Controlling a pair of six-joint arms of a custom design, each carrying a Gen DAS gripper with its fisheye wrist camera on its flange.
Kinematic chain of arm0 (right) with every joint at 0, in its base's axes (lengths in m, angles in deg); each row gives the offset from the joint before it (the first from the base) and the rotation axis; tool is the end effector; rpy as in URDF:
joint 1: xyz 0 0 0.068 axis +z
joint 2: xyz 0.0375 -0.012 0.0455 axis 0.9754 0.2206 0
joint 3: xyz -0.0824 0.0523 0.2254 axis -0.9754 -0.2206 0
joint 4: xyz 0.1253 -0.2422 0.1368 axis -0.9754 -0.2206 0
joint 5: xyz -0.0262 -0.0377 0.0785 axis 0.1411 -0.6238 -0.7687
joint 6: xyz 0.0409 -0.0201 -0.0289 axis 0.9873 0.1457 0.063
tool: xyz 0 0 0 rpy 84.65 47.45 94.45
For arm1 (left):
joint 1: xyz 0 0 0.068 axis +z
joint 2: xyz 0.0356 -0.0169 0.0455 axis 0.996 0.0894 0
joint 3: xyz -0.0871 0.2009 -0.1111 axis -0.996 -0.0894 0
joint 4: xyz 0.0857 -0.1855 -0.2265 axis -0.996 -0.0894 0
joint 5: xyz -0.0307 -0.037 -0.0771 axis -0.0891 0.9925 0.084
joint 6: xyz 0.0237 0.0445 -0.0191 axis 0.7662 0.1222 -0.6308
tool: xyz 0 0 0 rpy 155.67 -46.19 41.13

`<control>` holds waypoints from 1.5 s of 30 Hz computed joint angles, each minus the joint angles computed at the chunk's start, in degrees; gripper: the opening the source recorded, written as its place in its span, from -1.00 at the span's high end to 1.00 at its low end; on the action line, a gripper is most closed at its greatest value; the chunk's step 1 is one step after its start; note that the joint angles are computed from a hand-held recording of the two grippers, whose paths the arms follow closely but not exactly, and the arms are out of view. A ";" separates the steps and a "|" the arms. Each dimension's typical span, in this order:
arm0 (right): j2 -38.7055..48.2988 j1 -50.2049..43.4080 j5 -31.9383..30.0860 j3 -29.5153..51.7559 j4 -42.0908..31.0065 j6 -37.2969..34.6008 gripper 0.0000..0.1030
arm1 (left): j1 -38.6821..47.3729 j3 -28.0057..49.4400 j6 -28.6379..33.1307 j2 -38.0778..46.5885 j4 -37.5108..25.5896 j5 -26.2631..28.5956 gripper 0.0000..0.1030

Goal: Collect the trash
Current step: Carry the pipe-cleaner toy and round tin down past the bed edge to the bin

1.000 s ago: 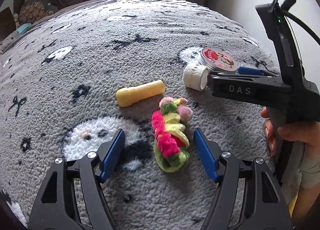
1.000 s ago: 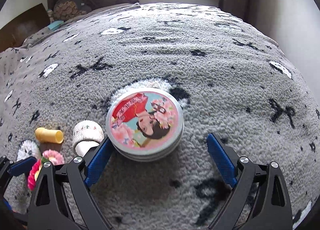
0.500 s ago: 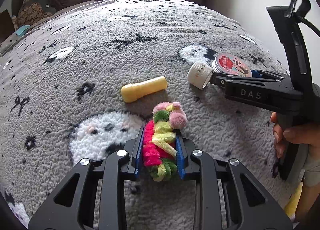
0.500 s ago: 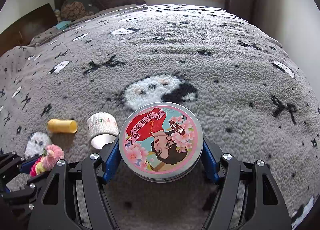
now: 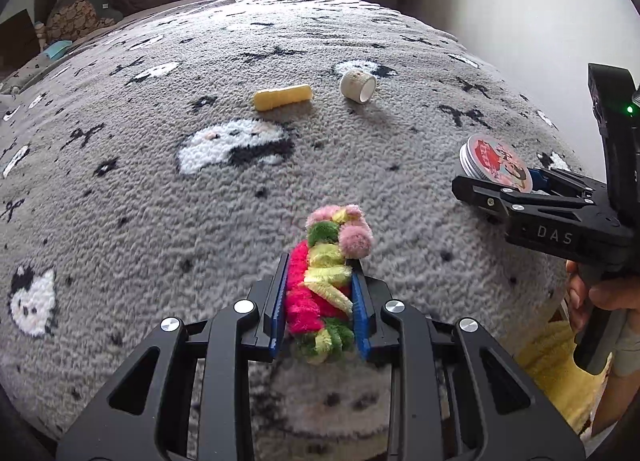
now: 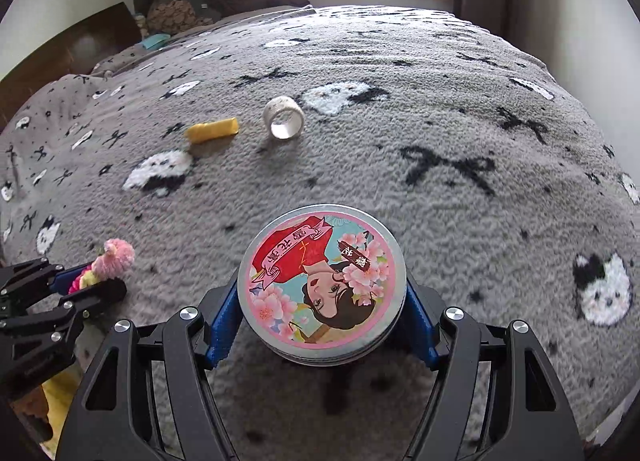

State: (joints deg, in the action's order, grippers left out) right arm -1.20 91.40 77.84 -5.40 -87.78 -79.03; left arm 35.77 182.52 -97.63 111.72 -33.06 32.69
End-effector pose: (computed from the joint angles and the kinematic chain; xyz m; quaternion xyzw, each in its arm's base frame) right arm 0.2766 0.0739 0.3680 -0.1099 0.9384 0.1014 0.3116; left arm 0.2241 -0.2418 0.3644 0.0688 0.9457 -0.0769 0.3082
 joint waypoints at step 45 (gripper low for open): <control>-41.60 30.61 3.51 -35.37 -16.69 24.95 -0.37 | -34.32 -36.02 -40.38 -21.93 -4.65 0.14 0.50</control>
State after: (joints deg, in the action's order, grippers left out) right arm -42.80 122.01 81.35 -40.77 -104.47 -54.08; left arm 1.46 146.50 -138.01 89.79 -37.71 32.83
